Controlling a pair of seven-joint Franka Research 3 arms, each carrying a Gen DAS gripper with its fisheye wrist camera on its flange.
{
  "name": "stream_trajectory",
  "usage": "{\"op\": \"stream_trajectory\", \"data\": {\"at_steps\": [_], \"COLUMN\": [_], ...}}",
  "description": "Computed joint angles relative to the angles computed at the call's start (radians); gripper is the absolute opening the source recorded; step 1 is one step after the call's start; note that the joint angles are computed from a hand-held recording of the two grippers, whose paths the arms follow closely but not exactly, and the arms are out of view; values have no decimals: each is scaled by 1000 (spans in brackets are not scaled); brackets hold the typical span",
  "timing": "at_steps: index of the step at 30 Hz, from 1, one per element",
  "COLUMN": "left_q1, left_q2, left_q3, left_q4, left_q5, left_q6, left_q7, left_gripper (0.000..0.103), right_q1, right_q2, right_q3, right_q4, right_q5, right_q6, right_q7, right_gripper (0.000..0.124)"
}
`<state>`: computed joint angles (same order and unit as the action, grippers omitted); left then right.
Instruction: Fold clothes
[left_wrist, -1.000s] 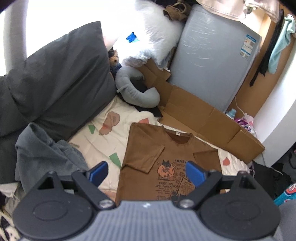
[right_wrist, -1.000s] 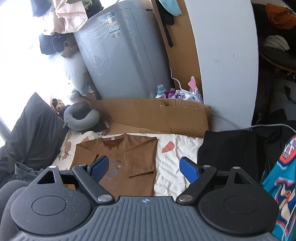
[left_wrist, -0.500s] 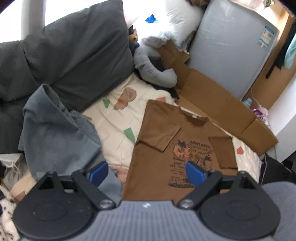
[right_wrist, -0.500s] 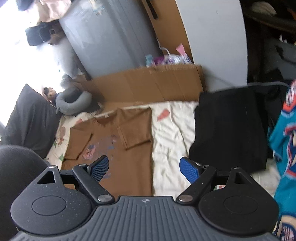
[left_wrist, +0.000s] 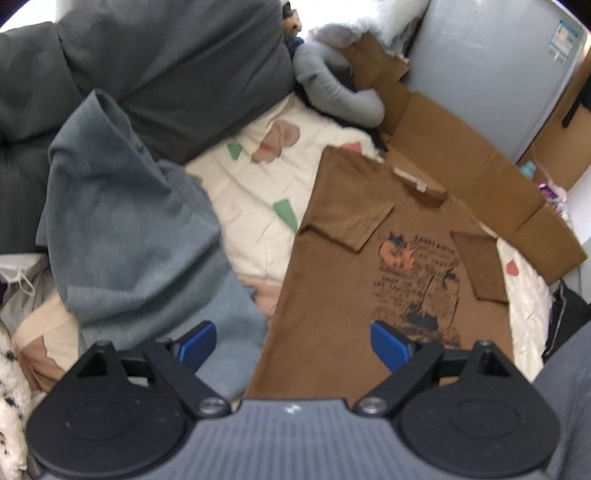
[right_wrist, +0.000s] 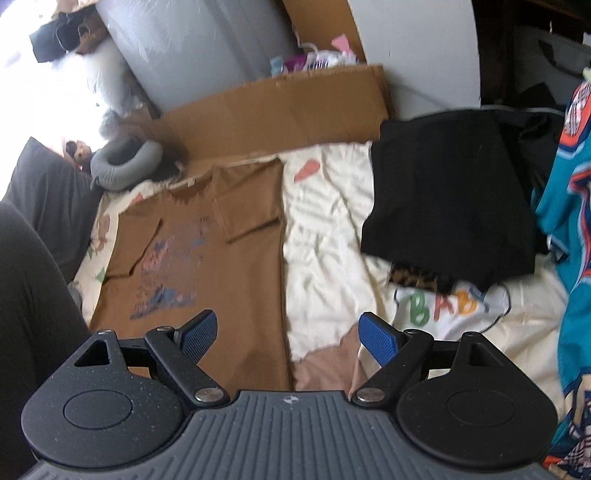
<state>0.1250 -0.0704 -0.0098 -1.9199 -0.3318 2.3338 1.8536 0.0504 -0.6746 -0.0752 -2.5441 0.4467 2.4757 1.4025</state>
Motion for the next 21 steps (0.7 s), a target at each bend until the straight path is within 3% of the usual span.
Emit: {"op": "stream_trajectory", "data": {"at_steps": [21], "left_q1": [35], "left_q2": [60], "left_q3": [-7], "left_q4": [-84], "left_q5": [140], "left_q6": [16], "left_q7": [-114], "left_gripper": [88], "right_q1": [31], "right_q2": [31], "right_q3": [-3], "right_q4": [-120], "right_q5": [28], "right_q6": [1], "right_q7": [-20], "right_gripper": [83]}}
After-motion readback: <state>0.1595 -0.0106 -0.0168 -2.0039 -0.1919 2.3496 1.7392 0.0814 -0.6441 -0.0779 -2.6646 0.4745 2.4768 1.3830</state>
